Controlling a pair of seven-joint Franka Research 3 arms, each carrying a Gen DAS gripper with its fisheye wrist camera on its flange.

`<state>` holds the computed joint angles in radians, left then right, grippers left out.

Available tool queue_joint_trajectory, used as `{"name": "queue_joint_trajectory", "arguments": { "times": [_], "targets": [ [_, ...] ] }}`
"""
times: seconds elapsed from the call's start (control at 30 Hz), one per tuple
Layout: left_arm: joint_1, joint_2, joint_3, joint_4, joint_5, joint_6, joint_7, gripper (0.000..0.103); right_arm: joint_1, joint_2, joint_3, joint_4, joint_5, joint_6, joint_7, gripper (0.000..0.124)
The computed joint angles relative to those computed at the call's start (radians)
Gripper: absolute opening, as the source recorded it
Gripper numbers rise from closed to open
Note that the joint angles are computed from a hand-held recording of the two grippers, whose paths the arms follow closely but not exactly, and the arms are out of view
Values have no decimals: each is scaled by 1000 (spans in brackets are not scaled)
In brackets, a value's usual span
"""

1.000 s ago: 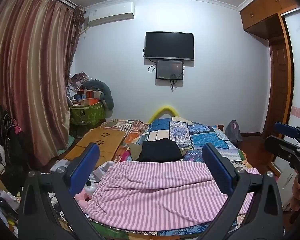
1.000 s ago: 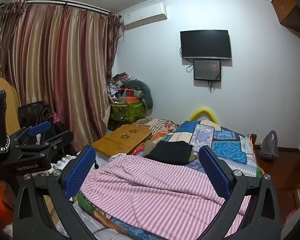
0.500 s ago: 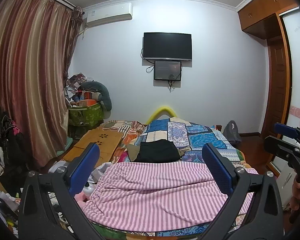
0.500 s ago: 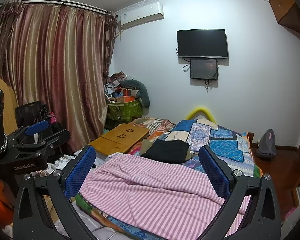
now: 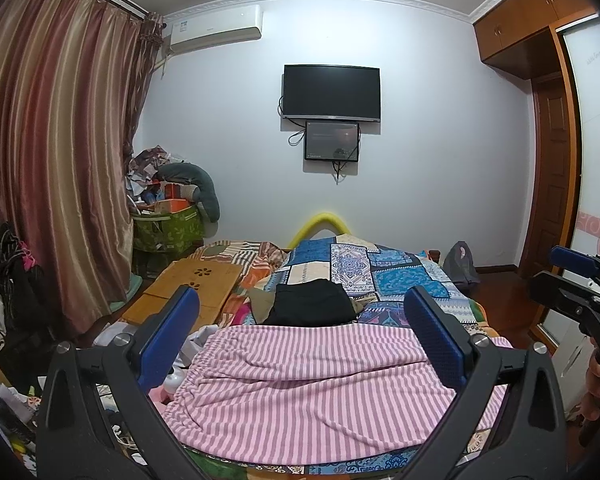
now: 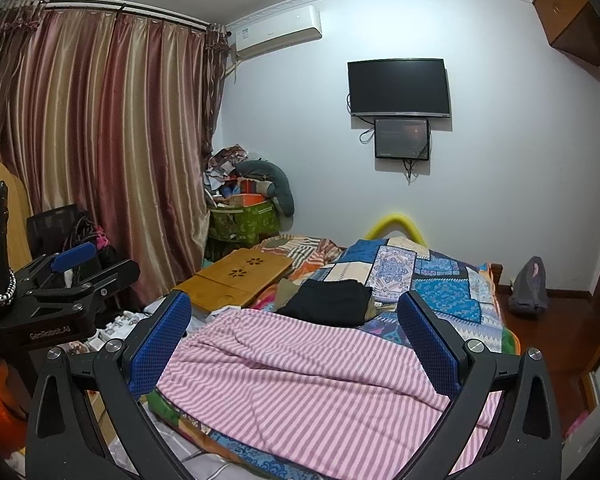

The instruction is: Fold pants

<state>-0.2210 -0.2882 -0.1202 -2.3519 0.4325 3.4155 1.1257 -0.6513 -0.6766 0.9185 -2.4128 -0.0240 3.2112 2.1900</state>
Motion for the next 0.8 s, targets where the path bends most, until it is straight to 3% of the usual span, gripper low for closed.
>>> {"name": "queue_joint_trajectory", "arguments": {
  "times": [0.5,0.8],
  "targets": [
    [35,-5,-38,-2,-19,11,6,103,9,2,-7,1,-1,-1,2,103],
    [23,-9,-26,-5,-14,13,6,103,10,2,-6,-1,0,1,4,103]
  ]
}}
